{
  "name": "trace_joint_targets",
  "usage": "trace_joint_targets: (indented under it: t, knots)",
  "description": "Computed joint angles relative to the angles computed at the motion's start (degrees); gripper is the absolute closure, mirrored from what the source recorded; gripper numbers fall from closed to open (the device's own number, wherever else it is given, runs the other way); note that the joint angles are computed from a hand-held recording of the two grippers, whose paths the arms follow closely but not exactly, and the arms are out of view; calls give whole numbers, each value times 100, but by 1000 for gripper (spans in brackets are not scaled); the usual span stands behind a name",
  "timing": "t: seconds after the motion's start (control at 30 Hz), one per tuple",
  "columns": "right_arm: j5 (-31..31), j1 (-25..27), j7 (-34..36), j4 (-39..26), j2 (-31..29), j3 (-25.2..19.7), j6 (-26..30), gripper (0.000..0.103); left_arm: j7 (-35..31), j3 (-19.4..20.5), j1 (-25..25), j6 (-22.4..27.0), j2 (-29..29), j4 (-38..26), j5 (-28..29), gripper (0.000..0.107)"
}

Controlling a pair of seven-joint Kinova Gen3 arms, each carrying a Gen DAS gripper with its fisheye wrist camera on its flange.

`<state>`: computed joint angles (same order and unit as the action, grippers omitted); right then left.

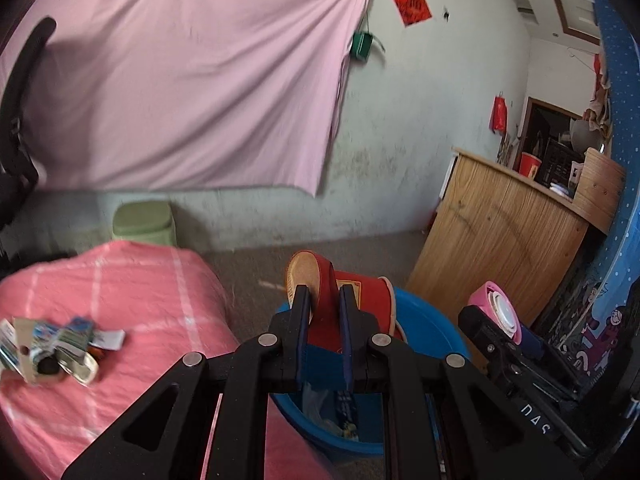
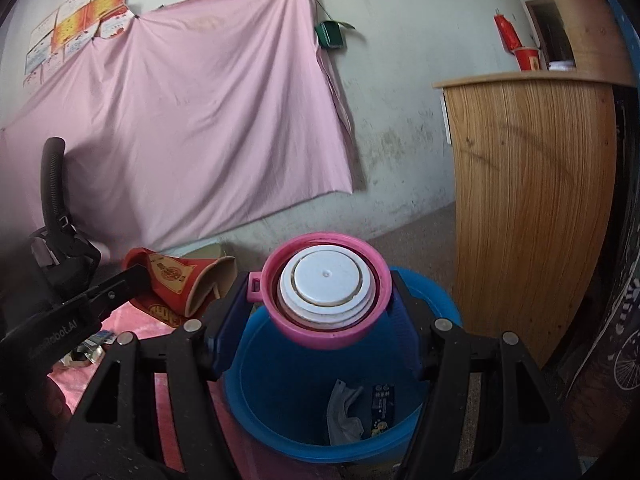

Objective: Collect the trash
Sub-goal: 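Carry the cup and lid over the blue bucket and open both grippers, then move both tools back over the table toward the paper scraps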

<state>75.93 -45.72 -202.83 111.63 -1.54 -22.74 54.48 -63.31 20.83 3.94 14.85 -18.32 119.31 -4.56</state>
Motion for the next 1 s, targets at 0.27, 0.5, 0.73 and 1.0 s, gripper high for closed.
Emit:
trace_joint_targets:
  t: [0.27,0.5,0.73,1.0]
  knots:
    - [-208,257,16,123,114,248,-708,23,12,-385,455,922,584,-602,68,93]
    - [-222,291,-36,156,94,247,-765,21,279,-501,477,799,397,-388,-102,71]
    - [35,112,-161,79,-4,40,-276,5,227,-745,361,741,-140,-86,12,47]
    - [678,-421,-301,-158,74,-311,725,0,270,-673,-669,-1,-1641,846,125,7]
